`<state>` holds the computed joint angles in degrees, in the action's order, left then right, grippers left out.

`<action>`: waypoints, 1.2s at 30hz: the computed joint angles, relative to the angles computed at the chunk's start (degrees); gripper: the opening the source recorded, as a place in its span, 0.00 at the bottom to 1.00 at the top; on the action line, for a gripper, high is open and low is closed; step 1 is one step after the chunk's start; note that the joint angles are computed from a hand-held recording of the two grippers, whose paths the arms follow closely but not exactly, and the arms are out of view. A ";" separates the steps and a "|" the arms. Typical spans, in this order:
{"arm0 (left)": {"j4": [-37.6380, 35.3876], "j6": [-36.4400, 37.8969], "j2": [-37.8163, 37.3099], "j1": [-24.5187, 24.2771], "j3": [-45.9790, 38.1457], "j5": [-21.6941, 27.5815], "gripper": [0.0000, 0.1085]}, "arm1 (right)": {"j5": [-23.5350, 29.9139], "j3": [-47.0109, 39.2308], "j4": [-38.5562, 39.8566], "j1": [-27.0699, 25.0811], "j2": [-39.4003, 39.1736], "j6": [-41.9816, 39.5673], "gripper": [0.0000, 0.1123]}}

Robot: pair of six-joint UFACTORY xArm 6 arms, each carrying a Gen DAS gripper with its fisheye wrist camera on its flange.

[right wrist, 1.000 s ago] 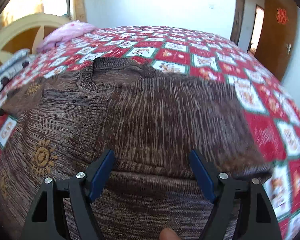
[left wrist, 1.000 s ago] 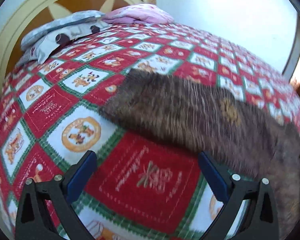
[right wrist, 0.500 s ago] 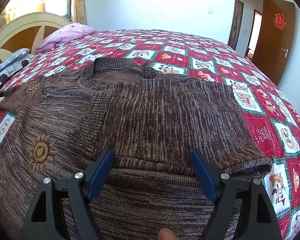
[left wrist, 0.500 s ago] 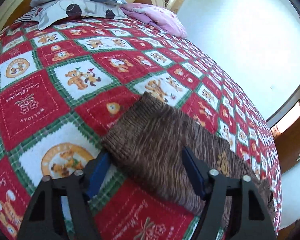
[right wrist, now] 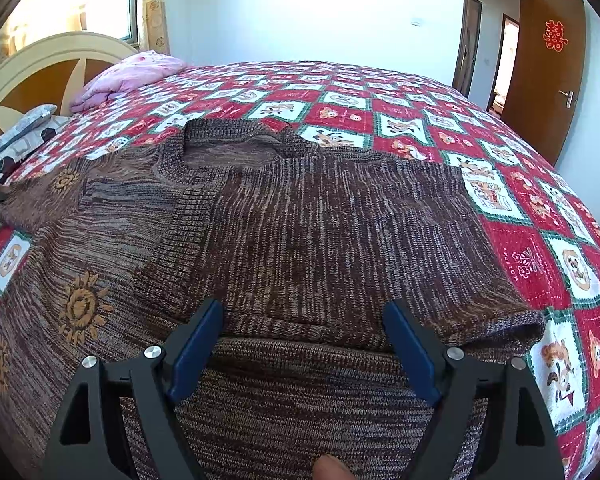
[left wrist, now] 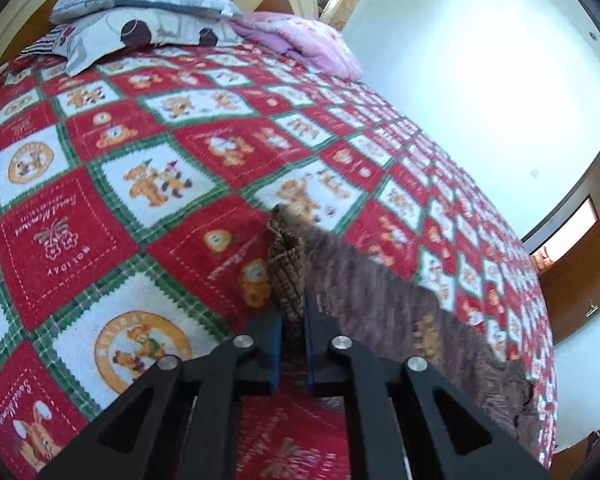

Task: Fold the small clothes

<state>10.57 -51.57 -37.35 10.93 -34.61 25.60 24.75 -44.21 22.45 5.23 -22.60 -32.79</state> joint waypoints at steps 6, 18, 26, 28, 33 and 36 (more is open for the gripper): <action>-2.46 2.50 0.21 -3.86 -4.05 -1.55 0.08 | 1.56 -0.82 5.14 -1.17 -0.32 -2.37 0.75; -4.73 6.62 6.42 -15.90 -14.96 -4.16 0.08 | -0.48 -2.46 15.33 -3.79 -1.11 -5.89 0.75; 6.03 -1.87 14.29 -27.39 -21.85 -5.71 0.08 | -0.06 -3.13 15.16 -4.63 0.03 -4.71 0.75; 12.26 -5.91 17.24 -30.55 -23.77 -4.72 0.08 | -0.19 -3.28 15.35 -4.78 0.23 -4.62 0.75; 26.38 -13.39 26.50 -38.84 -28.71 0.90 0.09 | -0.17 -4.14 15.44 -5.79 1.35 -3.69 0.75; 21.78 -7.68 30.44 -42.18 -29.94 2.10 0.17 | 0.00 -4.83 15.63 -6.61 2.20 -3.16 0.75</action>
<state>32.35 -59.25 -6.91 -31.26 -64.55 27.70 24.75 -49.04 38.08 -1.38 -20.40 -35.95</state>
